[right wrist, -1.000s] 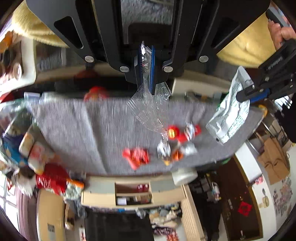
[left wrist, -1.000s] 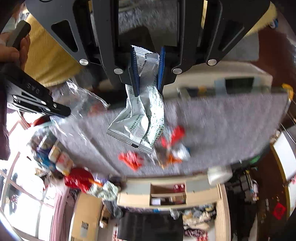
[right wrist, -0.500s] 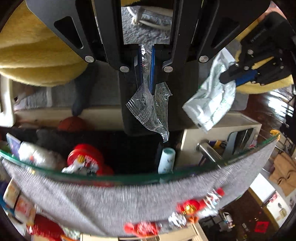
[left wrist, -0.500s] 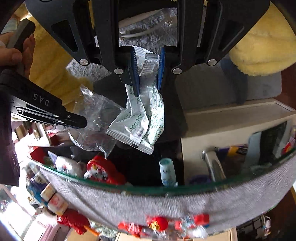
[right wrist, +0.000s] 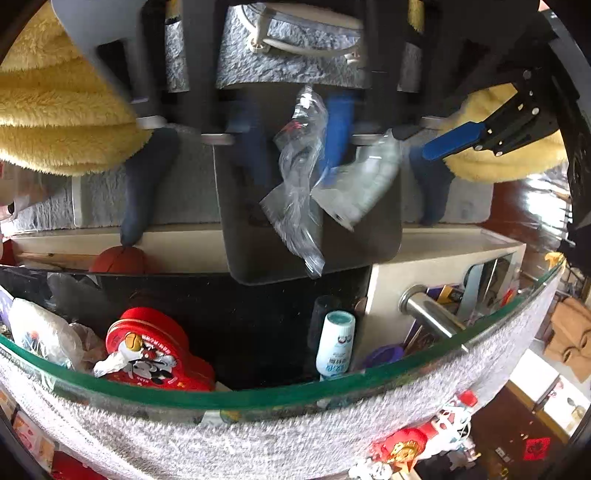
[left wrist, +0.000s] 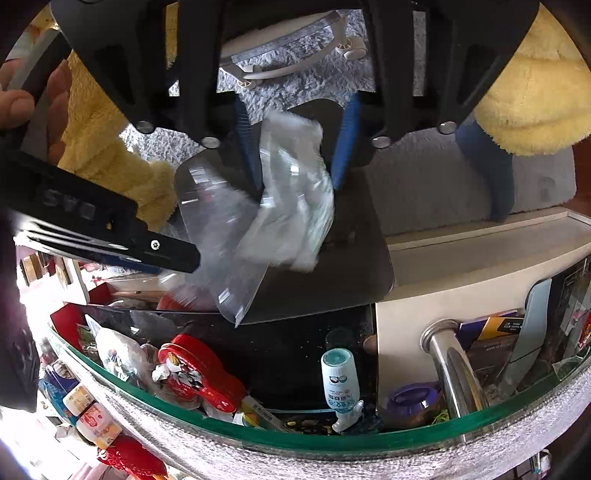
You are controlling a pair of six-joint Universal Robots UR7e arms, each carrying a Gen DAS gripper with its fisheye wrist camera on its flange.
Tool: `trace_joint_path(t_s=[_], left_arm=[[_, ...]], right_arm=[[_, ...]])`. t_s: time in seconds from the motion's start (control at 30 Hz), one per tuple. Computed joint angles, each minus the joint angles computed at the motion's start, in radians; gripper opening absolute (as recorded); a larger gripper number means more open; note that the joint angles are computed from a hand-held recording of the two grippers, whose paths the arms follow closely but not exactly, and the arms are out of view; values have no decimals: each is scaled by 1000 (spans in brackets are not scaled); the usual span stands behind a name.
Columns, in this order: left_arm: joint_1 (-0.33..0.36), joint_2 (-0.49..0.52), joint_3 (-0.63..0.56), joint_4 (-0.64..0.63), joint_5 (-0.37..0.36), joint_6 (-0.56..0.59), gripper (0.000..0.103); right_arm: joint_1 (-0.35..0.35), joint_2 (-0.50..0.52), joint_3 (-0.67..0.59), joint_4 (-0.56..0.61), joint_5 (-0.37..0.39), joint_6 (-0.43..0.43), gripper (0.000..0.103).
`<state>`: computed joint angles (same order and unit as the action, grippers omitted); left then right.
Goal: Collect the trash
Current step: 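Carry wrapper and bag down to the grey bin and open both tools, then grasp the clear plastic strap with the left tool while the right tool grasps the red tassel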
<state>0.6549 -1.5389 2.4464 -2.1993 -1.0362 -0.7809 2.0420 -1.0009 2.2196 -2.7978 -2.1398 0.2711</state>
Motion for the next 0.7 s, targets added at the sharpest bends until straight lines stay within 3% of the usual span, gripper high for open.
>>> trace_joint_path(t_s=[0.13, 0.27, 0.37, 0.53, 0.7], left_arm=[[-10, -16, -10, 31, 22, -10, 57], [-40, -59, -29, 92, 71, -15, 88], [-51, -90, -51, 135, 87, -10, 92], [-62, -138, -106, 207, 150, -33, 95], [-41, -138, -175, 230, 230, -14, 95]], right_arm=[[4, -16, -7, -3, -24, -8, 62], [26, -41, -19, -10, -76, -12, 82], [45, -62, -32, -35, -109, -26, 96], [76, -72, -88, -63, -122, -66, 98], [91, -12, -190, -99, -98, -146, 98]])
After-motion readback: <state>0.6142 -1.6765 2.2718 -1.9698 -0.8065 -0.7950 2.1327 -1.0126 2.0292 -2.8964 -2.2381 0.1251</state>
